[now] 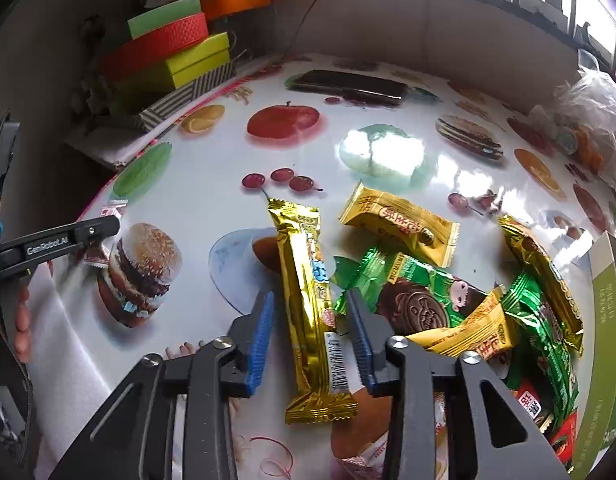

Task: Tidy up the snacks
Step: 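Grasp the red-and-white candy with the left tool while the right tool grasps the gold bar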

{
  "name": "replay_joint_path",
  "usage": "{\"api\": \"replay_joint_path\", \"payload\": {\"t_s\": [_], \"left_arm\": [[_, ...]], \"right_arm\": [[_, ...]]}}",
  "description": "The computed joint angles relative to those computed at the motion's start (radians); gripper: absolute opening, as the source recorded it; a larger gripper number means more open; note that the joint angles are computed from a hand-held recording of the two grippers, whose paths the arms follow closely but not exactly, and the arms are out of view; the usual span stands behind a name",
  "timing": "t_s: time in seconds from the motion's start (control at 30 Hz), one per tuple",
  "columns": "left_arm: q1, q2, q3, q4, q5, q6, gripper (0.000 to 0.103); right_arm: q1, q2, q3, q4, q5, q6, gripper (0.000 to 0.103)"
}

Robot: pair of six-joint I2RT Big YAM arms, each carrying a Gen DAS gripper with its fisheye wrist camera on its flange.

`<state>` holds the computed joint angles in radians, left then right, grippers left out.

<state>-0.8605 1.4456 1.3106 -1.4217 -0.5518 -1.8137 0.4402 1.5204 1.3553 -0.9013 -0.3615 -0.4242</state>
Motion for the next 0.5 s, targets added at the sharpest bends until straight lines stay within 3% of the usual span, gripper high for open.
{"api": "replay_joint_path", "payload": {"t_s": [0.07,0.5], "left_arm": [[0.001,-0.005,-0.005,0.014,-0.005,0.002,0.027],[0.006,-0.005,-0.010,0.032,-0.010,0.031,0.021]], "right_arm": [[0.002,0.001,-0.002,0.002,0.001,-0.002,0.028],[0.004,0.008,0.001,-0.002,-0.006,0.001,0.022]]}}
